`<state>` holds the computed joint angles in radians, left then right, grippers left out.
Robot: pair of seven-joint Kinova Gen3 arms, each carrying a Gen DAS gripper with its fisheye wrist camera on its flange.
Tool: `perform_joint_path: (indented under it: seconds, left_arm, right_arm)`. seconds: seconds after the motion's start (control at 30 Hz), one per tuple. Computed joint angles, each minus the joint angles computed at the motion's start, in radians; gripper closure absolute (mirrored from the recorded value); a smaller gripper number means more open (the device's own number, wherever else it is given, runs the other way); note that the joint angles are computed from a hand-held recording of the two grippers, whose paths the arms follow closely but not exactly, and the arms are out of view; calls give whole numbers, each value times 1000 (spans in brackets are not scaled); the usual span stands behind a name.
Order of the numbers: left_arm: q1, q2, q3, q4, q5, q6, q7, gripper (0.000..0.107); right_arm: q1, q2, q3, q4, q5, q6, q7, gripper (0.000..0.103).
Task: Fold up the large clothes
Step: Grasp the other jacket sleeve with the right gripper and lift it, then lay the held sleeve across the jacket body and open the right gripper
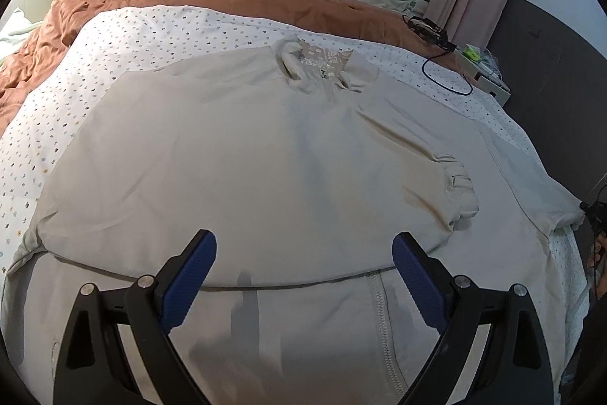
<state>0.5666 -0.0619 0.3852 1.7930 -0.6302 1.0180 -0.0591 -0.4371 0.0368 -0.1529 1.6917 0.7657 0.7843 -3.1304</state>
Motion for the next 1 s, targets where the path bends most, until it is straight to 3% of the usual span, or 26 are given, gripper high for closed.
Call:
perform_joint_path:
  seconds: [0.23,0.5,0.8,1.0]
  left_arm:
    - [-15,-41,-4,-4,24,1,-72,12]
    - [-103,-135,31,28,56,-9,-90,12]
    - [-208,-230,56,54,125,-60,-147,12]
    - [-280,-270,68,67,174,-92,-188,12]
  right_arm:
    - [-98,-3,-66,-182,68,163,100,103]
    - [-257,40,-112,-378,139,287,218,103]
    - [-402,82,-117,-485,105,298,379,103]
    - [-408,101,-88,-509,-21,213,504,103]
